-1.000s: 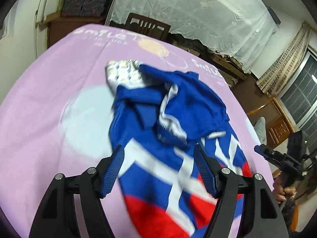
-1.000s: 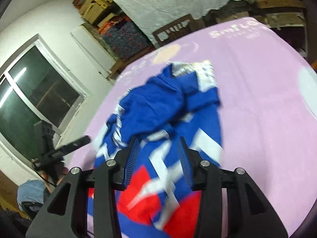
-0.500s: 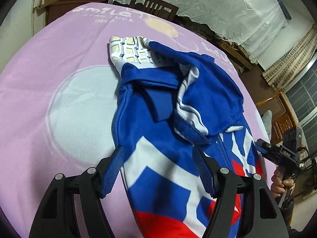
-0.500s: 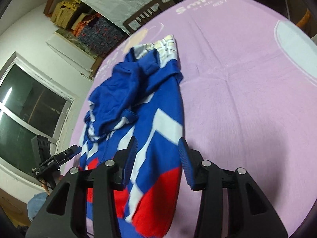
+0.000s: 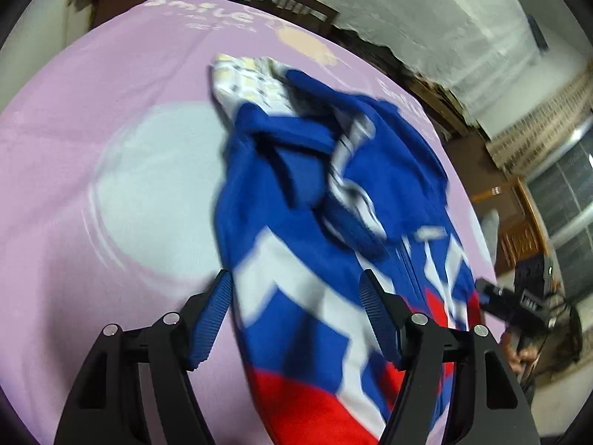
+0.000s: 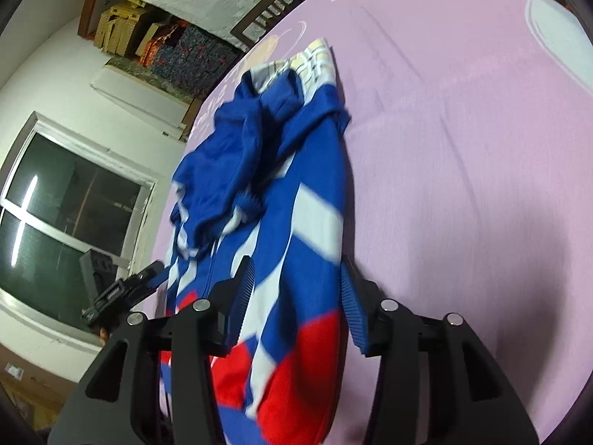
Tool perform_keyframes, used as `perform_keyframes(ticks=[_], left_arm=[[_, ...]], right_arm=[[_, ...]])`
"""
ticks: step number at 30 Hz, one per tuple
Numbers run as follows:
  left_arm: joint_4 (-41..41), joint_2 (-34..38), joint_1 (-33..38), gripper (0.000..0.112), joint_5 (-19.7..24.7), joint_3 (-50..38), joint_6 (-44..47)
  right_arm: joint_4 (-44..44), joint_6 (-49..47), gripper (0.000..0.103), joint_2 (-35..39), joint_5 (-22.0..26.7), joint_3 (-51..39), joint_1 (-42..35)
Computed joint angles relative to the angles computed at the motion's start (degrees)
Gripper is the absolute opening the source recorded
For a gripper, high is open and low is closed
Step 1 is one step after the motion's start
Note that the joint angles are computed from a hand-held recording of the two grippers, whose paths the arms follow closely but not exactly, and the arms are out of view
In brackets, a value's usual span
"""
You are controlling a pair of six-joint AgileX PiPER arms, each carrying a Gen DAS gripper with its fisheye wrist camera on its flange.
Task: Fold large clothes
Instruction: 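Grasp the blue ribbed hem with both grippers side by side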
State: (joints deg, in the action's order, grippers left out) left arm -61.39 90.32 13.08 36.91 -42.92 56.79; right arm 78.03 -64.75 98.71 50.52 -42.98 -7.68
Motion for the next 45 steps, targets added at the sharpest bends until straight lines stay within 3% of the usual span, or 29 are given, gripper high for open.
perform_keyframes(ticks=[4,10,14,16,18,23,28,35,45], left_arm=[[-1.0,-7.9,-3.4,0.071,-2.4,8.8,3.3],[-4.6,-13.3,1.1,0.071,7.6,16.4,9.5],[-5.9,-15.0,-2.6,0.070,4.7,17.8,9.5],[-6.3,-14.4,-5.2,0.058,2.8,17.5,8.7],[-5.2,-14.2,-8.6,0.032,-1.5,16.9,6.1],[-5.4,-13.1,-5.3,0.014,0.1,16.7,6.8],[-4.7,-17.0,-1.6,0.012,2.9,16.7,7.2],[-2.1,-19.5,-1.4,0.012,4.3,10.5,2.2],[1.3,-12.4,-2.6,0.012,3.4,-5.7,-6.9]], right_arm=[[-1.3,-1.8,0.047,-4.3,1.0,5.4,-0.8],[-3.6,-4.4,0.051,-12.7,1.2,14.0,-1.0],[-2.9,-6.6,0.051,-16.8,-0.8,17.8,-0.5],[-2.8,-6.6,0.046,-17.2,-1.9,18.0,0.1],[-3.2,-6.5,0.038,-17.3,-3.0,17.9,1.0],[-1.5,-9.3,0.023,-16.9,-2.4,18.2,1.5],[-0.7,-10.8,0.021,-20.5,2.6,19.0,-1.9],[1.7,-10.4,0.021,-16.9,10.4,14.2,-4.4],[4.6,-1.3,0.020,-14.7,8.4,-1.0,-0.1]])
